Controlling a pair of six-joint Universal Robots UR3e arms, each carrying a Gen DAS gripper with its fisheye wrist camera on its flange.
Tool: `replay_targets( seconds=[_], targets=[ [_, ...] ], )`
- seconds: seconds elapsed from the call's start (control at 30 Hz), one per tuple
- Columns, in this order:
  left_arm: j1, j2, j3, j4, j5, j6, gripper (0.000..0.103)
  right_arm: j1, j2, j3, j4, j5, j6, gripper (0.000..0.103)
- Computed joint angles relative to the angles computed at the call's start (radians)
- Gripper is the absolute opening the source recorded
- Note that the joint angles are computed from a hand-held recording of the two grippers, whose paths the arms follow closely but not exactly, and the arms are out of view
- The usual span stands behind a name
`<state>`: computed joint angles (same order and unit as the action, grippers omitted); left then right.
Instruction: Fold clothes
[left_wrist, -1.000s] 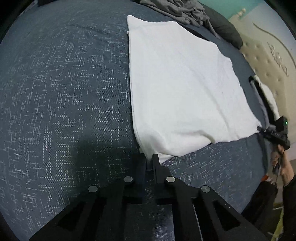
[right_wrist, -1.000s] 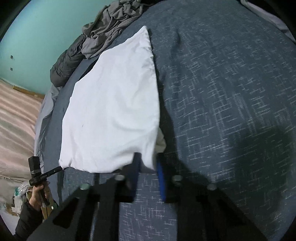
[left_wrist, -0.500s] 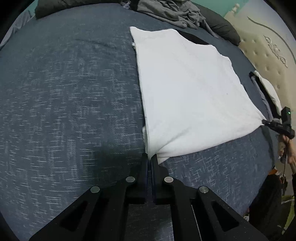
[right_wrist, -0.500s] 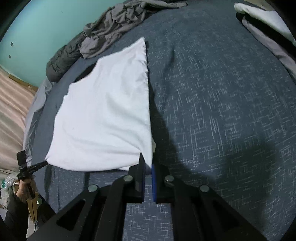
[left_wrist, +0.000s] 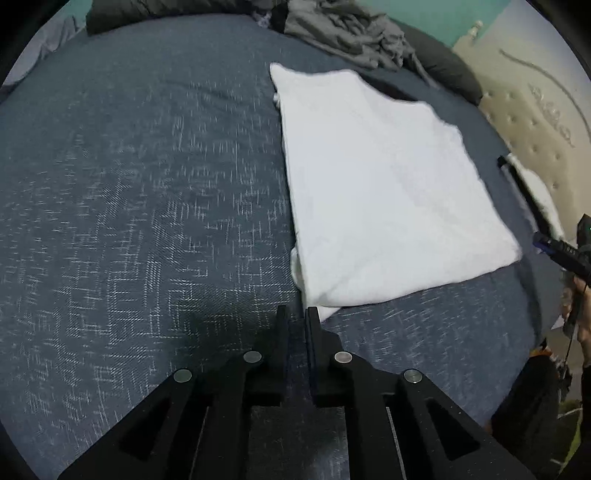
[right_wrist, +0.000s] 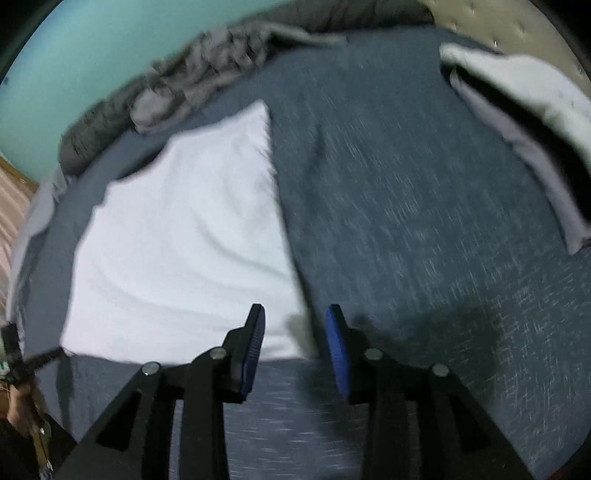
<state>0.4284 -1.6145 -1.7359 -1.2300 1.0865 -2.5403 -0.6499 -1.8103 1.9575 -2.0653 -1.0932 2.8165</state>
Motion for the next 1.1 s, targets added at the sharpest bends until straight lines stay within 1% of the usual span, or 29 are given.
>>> replay_targets(
  seconds=[0.07, 0.13, 0.23, 0.3, 0.37, 0.43, 0.47, 0.5, 0.6, 0.7, 0.77, 0.87, 0.97, 1.03, 1.1],
  targets=[
    [0.037, 0.041, -0.015, -0.02, -0.02, 0.017, 0.016, 0.054, -0.011, -0.013, 0.008, 0.053, 0.021, 0.035],
    [0.059, 0.077, -0.032, -0.014, -0.033, 0.015, 0.022, 0.15, 0.029, -0.035, -0.012, 0.087, 0.068, 0.035],
    [0.025, 0.071, -0.032, 0.043, -0.061, -0.064, 0.024, 0.332, 0.154, -0.076, -0.112, 0.098, 0.181, 0.035],
    [0.036, 0.091, -0.048, 0.055, -0.08, -0.086, 0.024, 0.455, 0.252, -0.105, -0.213, 0.075, 0.261, 0.035],
    [0.058, 0.12, -0.078, 0.061, -0.106, -0.099, 0.025, 0.562, 0.362, -0.145, -0.307, 0.03, 0.339, 0.035],
    [0.077, 0.146, -0.109, 0.066, -0.13, -0.111, 0.026, 0.621, 0.435, -0.17, -0.358, -0.002, 0.399, 0.035],
    [0.073, 0.143, -0.115, 0.079, -0.136, -0.124, 0.026, 0.647, 0.47, -0.181, -0.379, -0.019, 0.424, 0.032],
    [0.068, 0.139, -0.121, 0.093, -0.141, -0.137, 0.027, 0.67, 0.496, -0.187, -0.393, -0.035, 0.44, 0.024],
    [0.072, 0.16, -0.153, 0.095, -0.147, -0.14, 0.028, 0.722, 0.519, -0.166, -0.407, -0.1, 0.453, 0.014],
    [0.077, 0.167, -0.169, 0.091, -0.157, -0.149, 0.029, 0.741, 0.491, -0.087, -0.462, -0.131, 0.477, 0.009],
    [0.079, 0.169, -0.177, 0.089, -0.165, -0.159, 0.031, 0.744, 0.467, -0.04, -0.486, -0.138, 0.494, 0.007],
    [0.069, 0.155, -0.167, 0.094, -0.171, -0.183, 0.032, 0.753, 0.427, -0.011, -0.471, -0.15, 0.493, 0.007],
    [0.063, 0.152, -0.155, 0.083, -0.187, -0.212, 0.04, 0.732, 0.394, 0.004, -0.501, -0.133, 0.525, 0.007],
    [0.054, 0.144, -0.148, 0.083, -0.191, -0.228, 0.042, 0.72, 0.394, 0.0, -0.537, -0.124, 0.548, 0.007],
    [0.043, 0.128, -0.14, 0.085, -0.188, -0.242, 0.042, 0.721, 0.429, -0.034, -0.533, -0.119, 0.556, 0.007]
  ],
)
